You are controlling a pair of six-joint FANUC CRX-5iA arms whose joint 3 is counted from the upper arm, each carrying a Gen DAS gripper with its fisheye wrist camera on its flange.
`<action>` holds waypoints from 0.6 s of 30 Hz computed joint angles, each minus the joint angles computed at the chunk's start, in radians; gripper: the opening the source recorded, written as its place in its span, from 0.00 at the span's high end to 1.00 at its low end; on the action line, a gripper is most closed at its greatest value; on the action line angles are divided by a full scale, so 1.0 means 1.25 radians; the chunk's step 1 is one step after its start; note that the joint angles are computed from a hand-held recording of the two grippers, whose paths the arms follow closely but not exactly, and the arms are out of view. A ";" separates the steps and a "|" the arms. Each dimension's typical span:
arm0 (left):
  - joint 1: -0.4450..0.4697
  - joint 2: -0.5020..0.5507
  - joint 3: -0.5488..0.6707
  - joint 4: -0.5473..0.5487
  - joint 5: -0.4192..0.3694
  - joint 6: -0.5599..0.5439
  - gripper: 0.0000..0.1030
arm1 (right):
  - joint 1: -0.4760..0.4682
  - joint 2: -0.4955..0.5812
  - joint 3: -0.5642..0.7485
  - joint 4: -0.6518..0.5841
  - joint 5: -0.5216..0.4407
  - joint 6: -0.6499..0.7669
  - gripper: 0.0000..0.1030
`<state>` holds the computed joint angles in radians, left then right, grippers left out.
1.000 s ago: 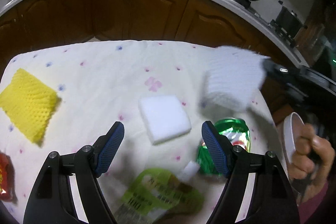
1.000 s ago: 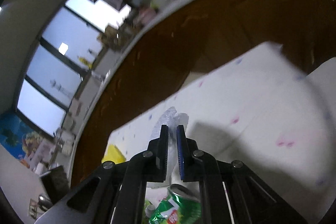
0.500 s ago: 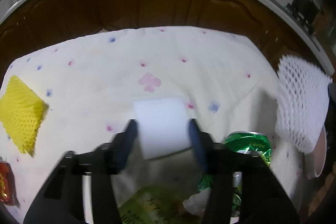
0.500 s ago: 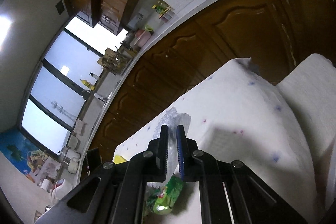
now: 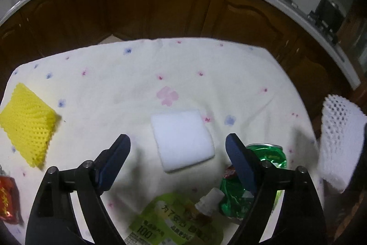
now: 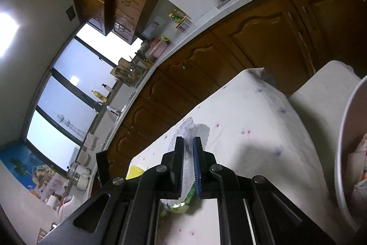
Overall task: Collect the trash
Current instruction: 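Grasp the white foam block with the left tool while the right tool grasps the white mesh sleeve, then carry the foam block and mesh sleeve over the pink bin with both tools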
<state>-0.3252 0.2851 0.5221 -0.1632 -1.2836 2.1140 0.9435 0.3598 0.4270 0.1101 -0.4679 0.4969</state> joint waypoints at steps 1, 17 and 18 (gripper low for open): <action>0.001 0.019 0.019 0.004 -0.011 -0.002 0.16 | 0.000 -0.004 -0.008 0.001 0.003 -0.003 0.92; -0.018 0.008 0.019 -0.013 -0.017 0.007 0.42 | 0.005 -0.057 -0.099 0.051 0.047 -0.076 0.92; -0.028 -0.012 0.010 -0.023 -0.002 0.008 0.42 | 0.006 -0.063 -0.109 0.060 0.054 -0.085 0.92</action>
